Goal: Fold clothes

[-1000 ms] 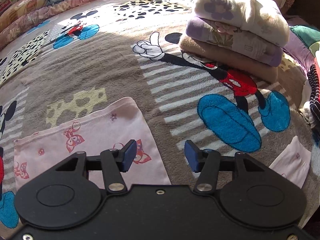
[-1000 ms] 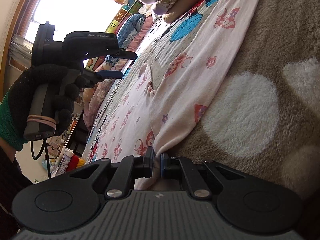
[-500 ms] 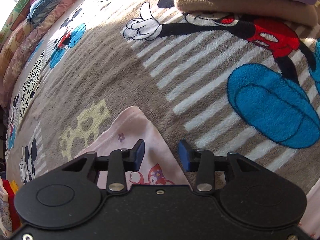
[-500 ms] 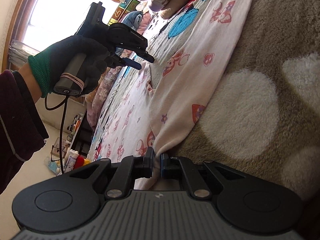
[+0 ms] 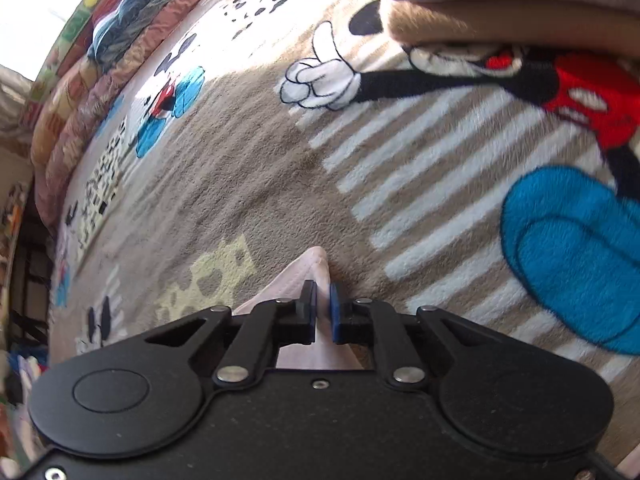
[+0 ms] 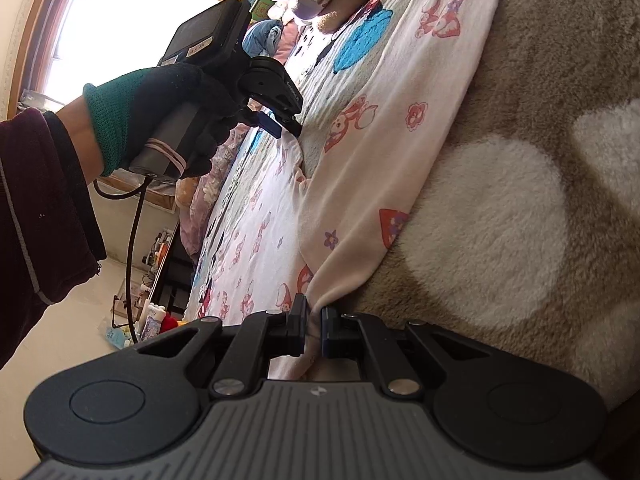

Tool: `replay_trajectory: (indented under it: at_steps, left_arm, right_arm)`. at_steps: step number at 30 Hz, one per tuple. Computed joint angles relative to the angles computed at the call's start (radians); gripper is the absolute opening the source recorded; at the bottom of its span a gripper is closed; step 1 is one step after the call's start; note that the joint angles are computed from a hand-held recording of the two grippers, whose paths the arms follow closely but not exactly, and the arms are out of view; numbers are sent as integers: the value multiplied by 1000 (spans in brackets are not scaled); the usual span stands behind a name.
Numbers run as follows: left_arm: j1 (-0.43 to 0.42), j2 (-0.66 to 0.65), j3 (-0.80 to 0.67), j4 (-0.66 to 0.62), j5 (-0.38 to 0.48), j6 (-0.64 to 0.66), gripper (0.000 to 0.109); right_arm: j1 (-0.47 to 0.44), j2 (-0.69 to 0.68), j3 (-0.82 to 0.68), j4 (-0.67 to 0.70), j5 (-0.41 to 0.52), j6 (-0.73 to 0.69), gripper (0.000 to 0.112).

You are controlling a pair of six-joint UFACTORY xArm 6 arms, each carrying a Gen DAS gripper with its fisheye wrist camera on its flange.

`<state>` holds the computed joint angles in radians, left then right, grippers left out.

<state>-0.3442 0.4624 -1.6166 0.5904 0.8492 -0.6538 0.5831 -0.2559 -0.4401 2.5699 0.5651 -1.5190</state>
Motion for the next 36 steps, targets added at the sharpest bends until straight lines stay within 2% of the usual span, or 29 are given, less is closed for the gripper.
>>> replay_trajectory:
  at_steps: [2,4,10,12,13,14,18,21,22,23,26,30,33,36]
  left_arm:
    - [47,-75,97,-29,-132,-146,6]
    - [65,-107,130,-12,-152,-176,6]
    - [38,-92,109,-37,-74,-5,9]
    - [21,-72,90,-66,-48,73,18]
    - [9,-62,81,-40,-27,82,26]
    - [-5,-45,63,-5,2,93,29]
    - [-41,28,-11,86,105,124,29]
    - [-41,57,-39,129,133,97,26]
    - [-33,51,-32,129,116,66,14]
    - [-25,46,-26,129,100,36,8]
    - [5,22,0,108,39,-60,6]
    - [83,-61,105,-67,-124,-135,6]
    - [141,-129,211,-250,-268,-103,6]
    - [169,-167,275,-376,-350,-47,6]
  right_arm:
    - [-2,-3,5,-3,5,6,6]
    - [-5,-6,11,-9,14,13,6]
    - [-5,-17,23,-13,20,19,6]
    - [-7,-10,15,-18,20,26,6]
    - [-8,-6,12,-21,21,30,6]
    - [-9,-6,12,-23,21,33,6]
    - [-14,-4,13,-32,29,40,6]
    - [-16,-4,14,-37,29,39,6]
    - [-15,-4,13,-37,28,36,6]
    - [-13,-4,11,-36,24,32,6]
    - [-6,-13,10,-26,5,5,5]
    - [5,-29,10,-4,-19,-44,6]
    - [23,-48,4,33,-69,-126,7]
    - [48,-65,-10,103,-132,-268,7]
